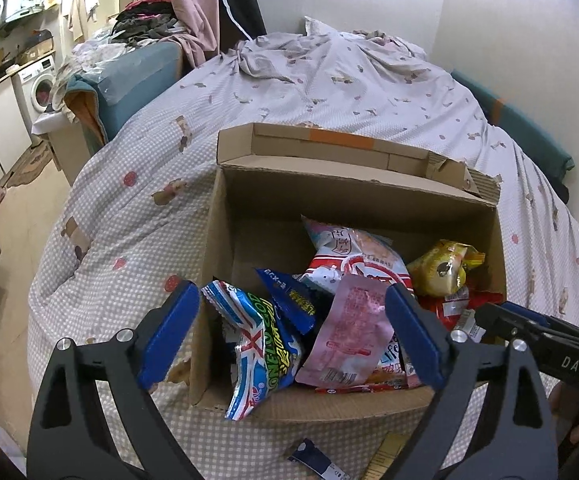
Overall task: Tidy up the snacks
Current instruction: 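Withdraw both tools from the box back toward the remaining snacks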
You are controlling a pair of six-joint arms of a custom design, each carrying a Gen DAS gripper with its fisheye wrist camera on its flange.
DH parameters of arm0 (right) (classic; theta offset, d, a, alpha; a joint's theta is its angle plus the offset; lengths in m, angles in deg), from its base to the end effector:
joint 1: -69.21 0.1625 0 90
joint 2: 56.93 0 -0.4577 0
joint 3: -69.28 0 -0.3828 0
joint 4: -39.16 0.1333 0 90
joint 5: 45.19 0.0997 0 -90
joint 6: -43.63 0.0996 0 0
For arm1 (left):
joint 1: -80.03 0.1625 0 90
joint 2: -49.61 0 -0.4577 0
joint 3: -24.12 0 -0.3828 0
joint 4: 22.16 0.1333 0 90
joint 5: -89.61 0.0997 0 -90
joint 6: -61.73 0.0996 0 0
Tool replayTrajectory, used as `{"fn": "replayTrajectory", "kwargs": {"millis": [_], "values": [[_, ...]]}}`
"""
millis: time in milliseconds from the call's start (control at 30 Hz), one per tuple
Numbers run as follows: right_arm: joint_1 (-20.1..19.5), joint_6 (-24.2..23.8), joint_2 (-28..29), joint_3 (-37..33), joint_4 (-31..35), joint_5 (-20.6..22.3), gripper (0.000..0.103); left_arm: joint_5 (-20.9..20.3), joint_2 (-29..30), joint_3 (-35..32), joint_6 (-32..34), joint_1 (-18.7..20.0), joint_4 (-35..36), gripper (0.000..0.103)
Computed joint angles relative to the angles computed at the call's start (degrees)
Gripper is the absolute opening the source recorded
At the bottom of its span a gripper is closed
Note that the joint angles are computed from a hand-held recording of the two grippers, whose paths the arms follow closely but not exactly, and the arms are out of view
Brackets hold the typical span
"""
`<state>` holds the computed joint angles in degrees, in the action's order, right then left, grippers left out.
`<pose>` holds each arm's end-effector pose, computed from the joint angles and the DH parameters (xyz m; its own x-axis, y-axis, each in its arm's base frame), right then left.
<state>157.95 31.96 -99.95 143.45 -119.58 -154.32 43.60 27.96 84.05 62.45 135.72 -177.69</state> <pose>0.0831 -0.8007 0.2630 -0.9242 0.0558 0.3777 -0.1731 0.8205 -0.5449 -0.3104 -0.8140 0.0762 -0.7672 0.1521 -0.6232 0.5108 0.7325 -0.4501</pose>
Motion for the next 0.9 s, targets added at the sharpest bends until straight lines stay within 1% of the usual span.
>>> {"fn": "replayTrajectory", "kwargs": {"millis": [167,267,433,533,600,700,767,900], "values": [[0.14,0.12,-0.66,0.84,-0.58,0.39,0.07,-0.41,-1.4,2.19,-0.39,-0.02,-1.94,0.092],[0.18,0.62,-1.54,2.05,-1.09,1.32,0.075,-0.22,-2.41,3.99,0.11,-0.26,-3.51,0.092],[0.43,0.96,-2.97,4.39,-2.84,1.86,0.082,0.76,-3.97,6.2,-2.23,-0.63,-2.84,0.092],[0.64,1.59,-4.15,6.29,-4.03,2.06,0.085,1.72,-4.89,7.77,-2.05,-1.13,-3.44,0.092],[0.7,2.09,-4.8,7.28,-4.27,2.26,0.087,1.63,-5.51,8.81,-1.6,-1.41,-4.21,0.092],[0.95,2.06,-5.82,9.01,-4.96,2.3,0.087,1.68,-6.6,11.19,0.37,-1.99,-6.96,0.092],[1.23,1.37,-6.3,10.13,-5.82,2.02,0.087,2.27,-7.32,12.92,0.5,-2.27,-8.22,0.092],[1.54,2.08,-7.6,13.11,-6.87,1.87,0.087,1.96,-9.53,16.28,-3.8,-2.24,-6.37,0.092]]}}
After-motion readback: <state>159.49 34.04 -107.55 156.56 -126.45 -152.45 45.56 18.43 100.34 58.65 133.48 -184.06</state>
